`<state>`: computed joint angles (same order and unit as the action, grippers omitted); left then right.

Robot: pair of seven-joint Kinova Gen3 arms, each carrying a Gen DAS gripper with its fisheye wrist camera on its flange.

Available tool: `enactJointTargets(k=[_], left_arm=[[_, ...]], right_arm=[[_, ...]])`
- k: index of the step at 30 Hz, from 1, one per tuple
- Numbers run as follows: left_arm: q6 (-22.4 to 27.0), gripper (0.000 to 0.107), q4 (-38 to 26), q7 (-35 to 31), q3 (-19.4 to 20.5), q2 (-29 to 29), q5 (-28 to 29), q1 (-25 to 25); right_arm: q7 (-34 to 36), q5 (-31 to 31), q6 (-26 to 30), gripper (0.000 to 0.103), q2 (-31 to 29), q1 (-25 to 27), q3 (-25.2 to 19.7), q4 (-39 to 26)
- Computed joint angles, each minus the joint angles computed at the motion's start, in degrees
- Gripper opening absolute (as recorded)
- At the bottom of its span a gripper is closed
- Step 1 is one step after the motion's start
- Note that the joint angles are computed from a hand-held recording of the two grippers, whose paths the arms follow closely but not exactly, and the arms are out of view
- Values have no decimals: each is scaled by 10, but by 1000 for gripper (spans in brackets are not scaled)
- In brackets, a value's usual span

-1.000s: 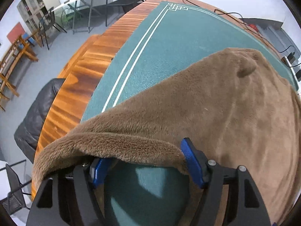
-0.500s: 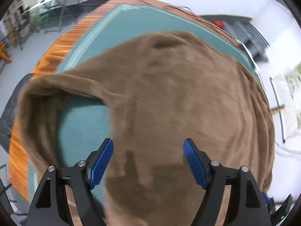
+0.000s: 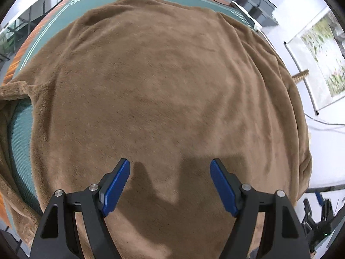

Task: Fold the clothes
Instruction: 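Grasp the brown sleeve cuff with the right gripper and lift it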

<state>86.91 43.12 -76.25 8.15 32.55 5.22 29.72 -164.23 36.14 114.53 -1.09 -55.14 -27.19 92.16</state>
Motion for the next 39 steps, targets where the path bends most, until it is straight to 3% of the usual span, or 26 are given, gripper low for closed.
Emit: enactJointTargets(k=[5, 8, 16, 17, 19, 22, 31, 36, 39], left_arm=[[-12, 80, 32, 0, 0, -23, 3, -7], [-12, 80, 53, 8, -1, -39, 6, -17], [-15, 80, 93, 16, 6, -60, 20, -40], [-11, 80, 92, 16, 7, -60, 19, -38], [-7, 80, 88, 14, 9, -59, 18, -35], [-4, 80, 77, 9, 11, -55, 19, -32], [17, 80, 28, 4, 12, -23, 29, -24], [27, 80, 16, 1, 11, -7, 34, -23], [35, 80, 8, 0, 9, -1, 33, -21]], right_arm=[[84, 21, -4, 51, 39, -21, 2, 30], [106, 29, -35, 51, 36, -21, 16, 50], [148, 3, -166, 50, -17, 51, 54, 60], [138, -12, -186, 48, -37, 71, 58, 60], [119, -42, -228, 26, -73, 105, 75, 60], [70, -62, -280, 16, -142, 155, 97, 60], [-66, -9, -349, 15, -301, 307, 104, 52], [-102, -45, -346, 15, -347, 372, 103, 70], [-96, -87, -343, 15, -358, 384, 94, 88]])
